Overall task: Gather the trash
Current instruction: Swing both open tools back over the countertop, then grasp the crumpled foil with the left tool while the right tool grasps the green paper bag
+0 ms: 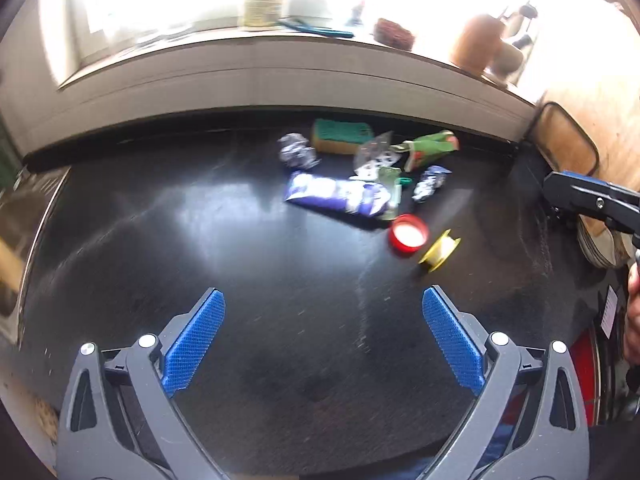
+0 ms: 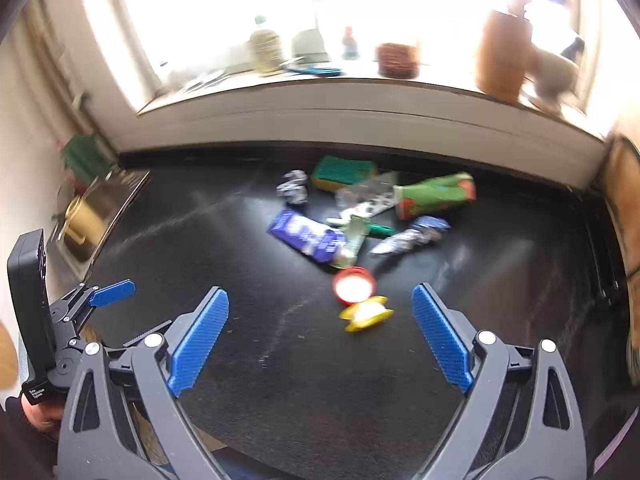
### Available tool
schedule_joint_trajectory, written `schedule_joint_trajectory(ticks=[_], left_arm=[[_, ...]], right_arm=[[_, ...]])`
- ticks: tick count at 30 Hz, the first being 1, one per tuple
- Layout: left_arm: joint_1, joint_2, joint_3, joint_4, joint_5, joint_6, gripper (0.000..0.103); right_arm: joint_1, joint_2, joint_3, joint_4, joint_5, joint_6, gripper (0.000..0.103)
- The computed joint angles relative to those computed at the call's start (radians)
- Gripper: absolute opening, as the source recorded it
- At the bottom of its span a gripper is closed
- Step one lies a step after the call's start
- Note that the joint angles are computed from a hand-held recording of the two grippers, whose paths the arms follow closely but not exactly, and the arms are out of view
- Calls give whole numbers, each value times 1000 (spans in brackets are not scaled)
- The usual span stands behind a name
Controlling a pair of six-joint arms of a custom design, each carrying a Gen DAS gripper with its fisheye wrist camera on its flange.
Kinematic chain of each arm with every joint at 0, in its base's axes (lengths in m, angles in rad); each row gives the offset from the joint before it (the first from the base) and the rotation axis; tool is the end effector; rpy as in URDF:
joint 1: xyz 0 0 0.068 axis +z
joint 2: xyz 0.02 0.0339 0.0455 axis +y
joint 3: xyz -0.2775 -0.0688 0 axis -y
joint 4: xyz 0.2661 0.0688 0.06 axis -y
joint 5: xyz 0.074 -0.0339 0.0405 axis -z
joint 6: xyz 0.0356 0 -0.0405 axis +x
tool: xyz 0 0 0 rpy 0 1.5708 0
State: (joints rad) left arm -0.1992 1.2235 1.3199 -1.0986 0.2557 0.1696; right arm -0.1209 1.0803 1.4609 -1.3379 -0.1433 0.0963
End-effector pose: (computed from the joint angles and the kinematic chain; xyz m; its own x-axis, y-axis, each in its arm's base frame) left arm 0.2364 -0.0569 0.3684 -0.7593 0.3199 -0.5667 0.4597 0.8800 -0.1192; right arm 0.1763 -0.0163 0.4235 -0.8043 0.1936 -0.5618 0.1156 0.9784 0.1716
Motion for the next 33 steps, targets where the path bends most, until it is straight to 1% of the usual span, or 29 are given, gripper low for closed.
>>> schedule_joint_trajectory(ticks=[4, 6, 11, 15, 17, 19, 22, 25, 27, 30, 33], left_arm=[[-123, 72, 50, 30, -63, -40, 96], [-142, 102, 71, 40, -76, -41, 96], [-151, 204, 128, 68, -94, -66, 96], [-151, 324, 196, 121, -131, -57, 96], [-150, 406, 250, 149, -148, -63, 96], [-143, 502, 319, 172, -147, -71, 96], [-137, 630, 408, 223, -179, -83, 96], [-123, 786, 550, 203, -173, -104, 96], [-114, 901, 680, 148, -167, -117, 96], [-108, 1008, 801, 106, -173, -124, 96], [-99, 1109, 924, 53, -158, -135, 96]], right_arm=[[-163, -12, -26, -1, -77, -61, 90], [-222, -12, -36, 0, -111, -87, 90], [-266, 61, -35, 48, -160, -93, 90], [-297, 177, -27, 113, -198, -68, 90], [-306, 242, -21, 154, -212, -48, 90], [-303, 341, 3, 206, -209, -12, 90], [-301, 487, 50, 276, -204, 45, 90], [-296, 620, 110, 324, -188, 88, 90], [-287, 706, 161, 338, -161, 107, 90], [-275, 821, 240, 334, -138, 138, 90], [-275, 884, 274, 341, -146, 164, 90]])
